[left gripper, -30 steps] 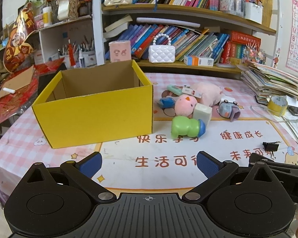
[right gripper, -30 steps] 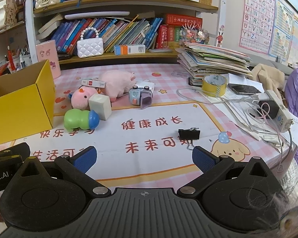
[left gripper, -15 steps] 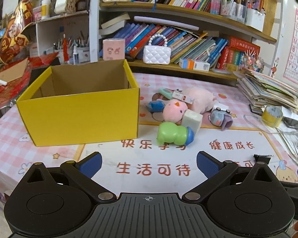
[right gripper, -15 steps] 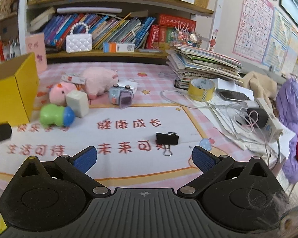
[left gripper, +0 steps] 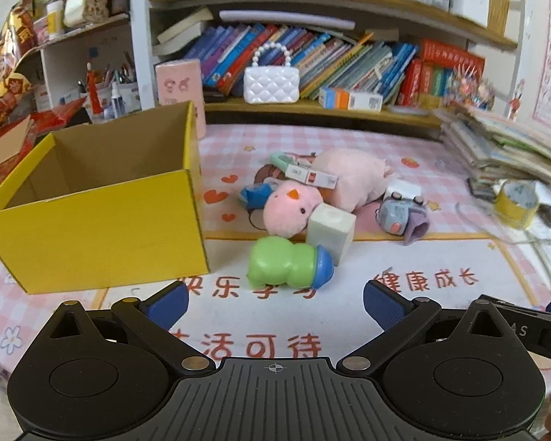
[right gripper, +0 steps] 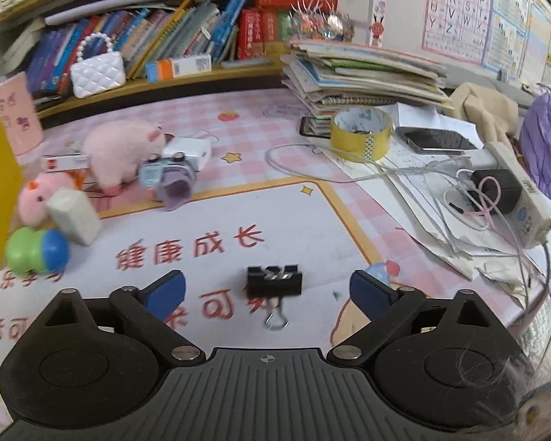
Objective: Organize objects
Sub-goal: 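Move both tools toward the toys and the black binder clip, then grasp the black binder clip with the right gripper while the left gripper grasps the green-blue toy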
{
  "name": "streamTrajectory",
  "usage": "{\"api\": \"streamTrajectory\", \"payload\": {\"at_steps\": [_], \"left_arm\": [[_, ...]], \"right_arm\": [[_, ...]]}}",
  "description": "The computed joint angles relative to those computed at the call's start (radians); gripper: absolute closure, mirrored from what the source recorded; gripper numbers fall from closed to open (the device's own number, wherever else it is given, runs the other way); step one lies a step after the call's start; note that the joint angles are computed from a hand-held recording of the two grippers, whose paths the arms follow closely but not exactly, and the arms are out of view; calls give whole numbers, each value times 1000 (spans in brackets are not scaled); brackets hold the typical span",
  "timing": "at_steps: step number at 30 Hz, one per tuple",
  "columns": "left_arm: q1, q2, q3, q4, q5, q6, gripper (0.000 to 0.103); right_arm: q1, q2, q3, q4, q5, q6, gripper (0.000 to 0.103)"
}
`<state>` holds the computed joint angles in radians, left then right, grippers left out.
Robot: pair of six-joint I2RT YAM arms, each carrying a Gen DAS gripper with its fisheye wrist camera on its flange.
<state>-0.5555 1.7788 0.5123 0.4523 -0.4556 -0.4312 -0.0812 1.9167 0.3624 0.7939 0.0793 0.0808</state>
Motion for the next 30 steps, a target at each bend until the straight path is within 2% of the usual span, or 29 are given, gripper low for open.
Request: {"api": "streamTrajectory", "payload": {"at_steps": [5,8,9,11,21,26,30], "left_arm": [[-6,93,120,-88,-30,-15,1],[-8,138,181,-129,-45,-25,1],[-6,150,199,-139,-48,-25,1],[-3,177,233,-155,-54,-28,1],[27,333,413,-217,-57,-37,1],[62,384,463,-234,-15,-21,3],[74,375,445,-197,46,-9,26]], "right_arm": [[-60,103,116,-79,-80,-44,24],[-73,137,161,-117,-96,-65,48],[-78,139,162,-112,-107,-79,64],[-95,130,178,-135,-156,-114,66],[-112,86,205,-66,-314,-231,66],[-116,104,271,-145,-366,-263,66],[-113,110,278,-140,-382,-276,66]]}}
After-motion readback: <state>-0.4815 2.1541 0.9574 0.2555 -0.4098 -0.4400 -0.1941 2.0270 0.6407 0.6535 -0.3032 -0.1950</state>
